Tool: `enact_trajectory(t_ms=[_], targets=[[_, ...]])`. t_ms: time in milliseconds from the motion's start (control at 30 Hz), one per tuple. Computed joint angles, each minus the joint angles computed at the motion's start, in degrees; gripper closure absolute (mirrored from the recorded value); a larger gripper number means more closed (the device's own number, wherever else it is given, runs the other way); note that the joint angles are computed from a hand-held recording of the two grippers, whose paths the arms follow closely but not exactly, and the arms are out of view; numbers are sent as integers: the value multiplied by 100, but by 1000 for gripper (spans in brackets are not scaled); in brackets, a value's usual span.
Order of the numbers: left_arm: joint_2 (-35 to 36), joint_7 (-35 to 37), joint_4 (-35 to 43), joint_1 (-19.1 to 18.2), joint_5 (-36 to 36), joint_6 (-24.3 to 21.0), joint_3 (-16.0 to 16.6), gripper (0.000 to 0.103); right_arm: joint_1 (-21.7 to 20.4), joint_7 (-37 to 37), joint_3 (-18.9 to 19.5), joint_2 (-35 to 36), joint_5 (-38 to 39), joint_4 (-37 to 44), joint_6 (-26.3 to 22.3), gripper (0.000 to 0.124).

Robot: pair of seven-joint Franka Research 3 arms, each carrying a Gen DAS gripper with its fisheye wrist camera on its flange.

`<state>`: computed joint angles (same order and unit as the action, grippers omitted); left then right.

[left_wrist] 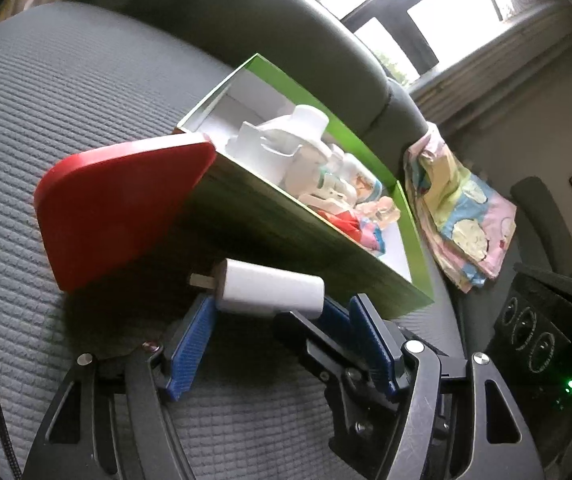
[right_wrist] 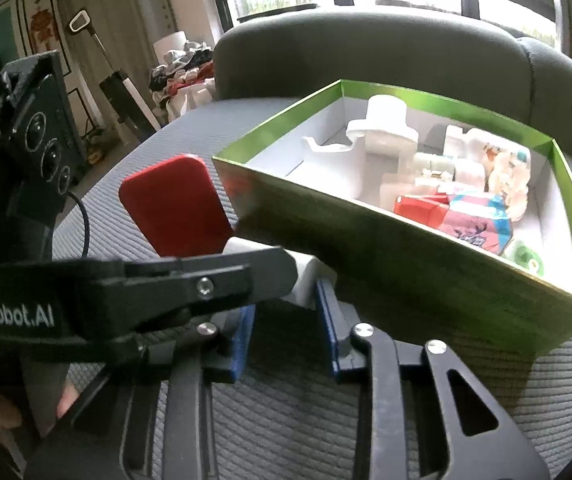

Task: Organize rigid objects
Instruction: 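Grasp the white plug charger with the left gripper, then lift the charger and carry it over the green box with the left gripper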

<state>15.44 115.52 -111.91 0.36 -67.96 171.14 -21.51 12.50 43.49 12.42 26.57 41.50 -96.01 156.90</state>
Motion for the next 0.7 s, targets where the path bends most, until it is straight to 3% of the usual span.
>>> enact_trajectory(t_ms=[33,67,100,133,200,267,333,367,400,433,467,500,533,567,700], targets=[[-34,147,-6,6,-149,-1,-11,33,-8,12,-2,-14,6,-7,-17,96],[-57,695,47,211,-693,-111,-222,46,-31,0,9,-37,38,-23,-31,97],[-75,842,91,253,-842,-304,-240,61,-81,-69,52,-50,106,-26,-103,111],[-92,687,75,96,-589,-205,-140,61,-160,-183,124,-68,222,-18,-269,120],[-51,-381,-1,-424,695,-8,320,61,45,-166,-8,-145,13,-132,-129,119],[50,-701,35,-276,856,-196,233,61,266,143,-217,-122,-391,-155,-82,119],[78,-354,62,67,337,-348,-39,61,233,406,-257,-11,-482,-44,-341,119],[16,-515,-6,13,503,-348,55,60,227,578,-304,38,-538,16,-425,119],[-45,-788,-89,-78,816,-273,181,51,182,668,-297,63,-520,57,-474,118],[-116,-1235,-216,-218,1302,-120,367,41,102,675,-248,70,-439,82,-520,112],[-131,-1484,-258,-227,1524,-81,402,18,8,642,-184,78,-313,114,-562,103],[-151,-1495,-309,-120,1460,-45,324,10,-60,606,-132,75,-189,123,-570,80],[-152,-1391,-323,10,1328,-41,205,10,-122,535,-68,53,-34,84,-529,54],[-118,-1487,-299,38,1417,-109,212,10,-213,397,26,29,187,41,-505,47],[117,-2138,-133,-21,2182,-232,320,10,-189,52,83,93,464,95,-495,47]])
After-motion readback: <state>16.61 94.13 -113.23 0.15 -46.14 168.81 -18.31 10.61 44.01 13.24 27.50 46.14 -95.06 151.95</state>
